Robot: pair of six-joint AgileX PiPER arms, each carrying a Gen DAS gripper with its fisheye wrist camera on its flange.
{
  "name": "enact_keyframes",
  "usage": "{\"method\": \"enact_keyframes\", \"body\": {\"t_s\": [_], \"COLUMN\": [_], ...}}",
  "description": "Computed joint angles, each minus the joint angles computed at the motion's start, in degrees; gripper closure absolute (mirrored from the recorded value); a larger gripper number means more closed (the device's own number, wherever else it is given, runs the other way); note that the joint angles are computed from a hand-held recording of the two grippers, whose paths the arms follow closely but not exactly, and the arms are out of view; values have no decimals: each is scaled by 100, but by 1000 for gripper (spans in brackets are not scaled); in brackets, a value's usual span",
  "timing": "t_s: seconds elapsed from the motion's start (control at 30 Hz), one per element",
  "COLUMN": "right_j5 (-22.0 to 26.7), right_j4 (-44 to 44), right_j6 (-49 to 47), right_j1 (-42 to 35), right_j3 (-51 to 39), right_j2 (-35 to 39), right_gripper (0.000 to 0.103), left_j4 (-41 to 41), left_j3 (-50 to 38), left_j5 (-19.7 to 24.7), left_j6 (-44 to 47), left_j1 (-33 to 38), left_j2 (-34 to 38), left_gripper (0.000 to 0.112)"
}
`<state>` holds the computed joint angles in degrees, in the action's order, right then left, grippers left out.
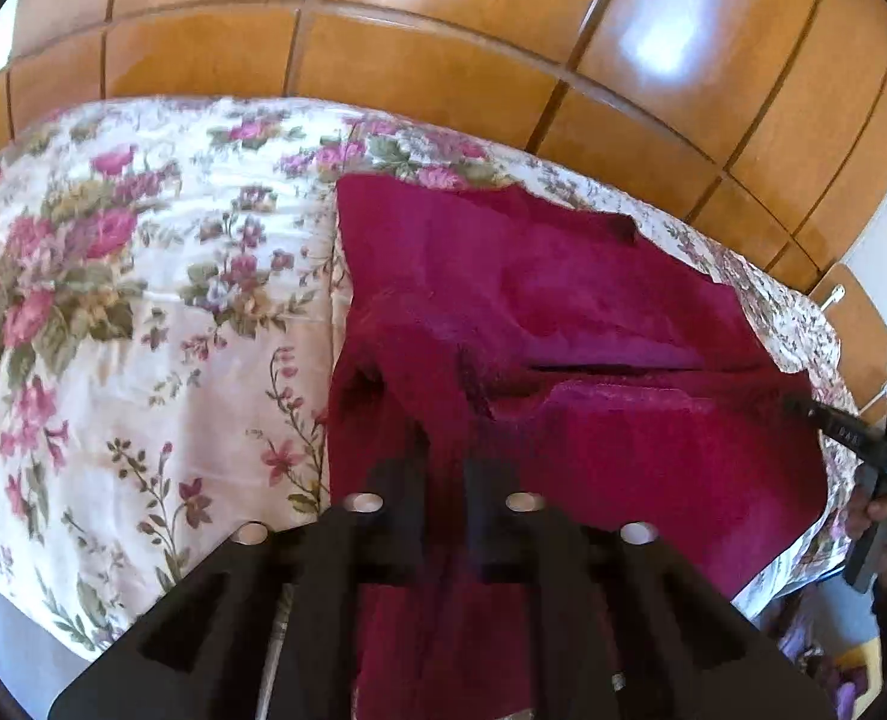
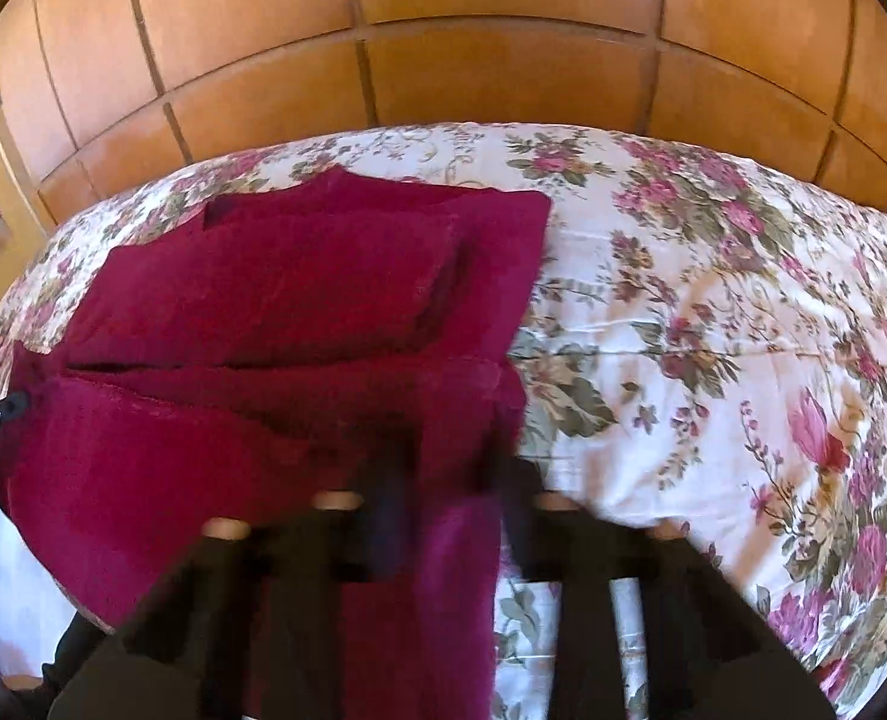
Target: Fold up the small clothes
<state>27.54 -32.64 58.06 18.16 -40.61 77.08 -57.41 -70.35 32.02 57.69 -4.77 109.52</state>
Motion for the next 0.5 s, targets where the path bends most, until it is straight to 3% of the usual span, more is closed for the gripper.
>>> {"method": "enact_keyframes", "body": {"t_s": [0.07, 0.2, 0.27, 0.37, 0.5], "right_j5": [157, 546, 501, 213, -161], "right_j4": [-25, 106, 377, 963, 1740], "right_j6": [28, 7, -268, -924, -1967], "right_j1": [144, 317, 141, -317, -1010], "right_j3": [74, 58, -67, -409, -1100], "right_j2": [-318, -1065, -1208, -1115, -443], "right_gripper": [95, 95, 96, 95, 95], "left_j4": [-743, -1185, -1271, -1267, -853], "left_j3": [293, 456, 364, -11, -954], "left_j5": [225, 619, 766, 798, 510], "left_j6": [757, 1043, 1035, 840, 160], "left_j1": [208, 579, 676, 623, 363], "left_j2": [-267, -568, -610, -525, -77], "left_gripper": [105, 105, 105, 105, 105]}}
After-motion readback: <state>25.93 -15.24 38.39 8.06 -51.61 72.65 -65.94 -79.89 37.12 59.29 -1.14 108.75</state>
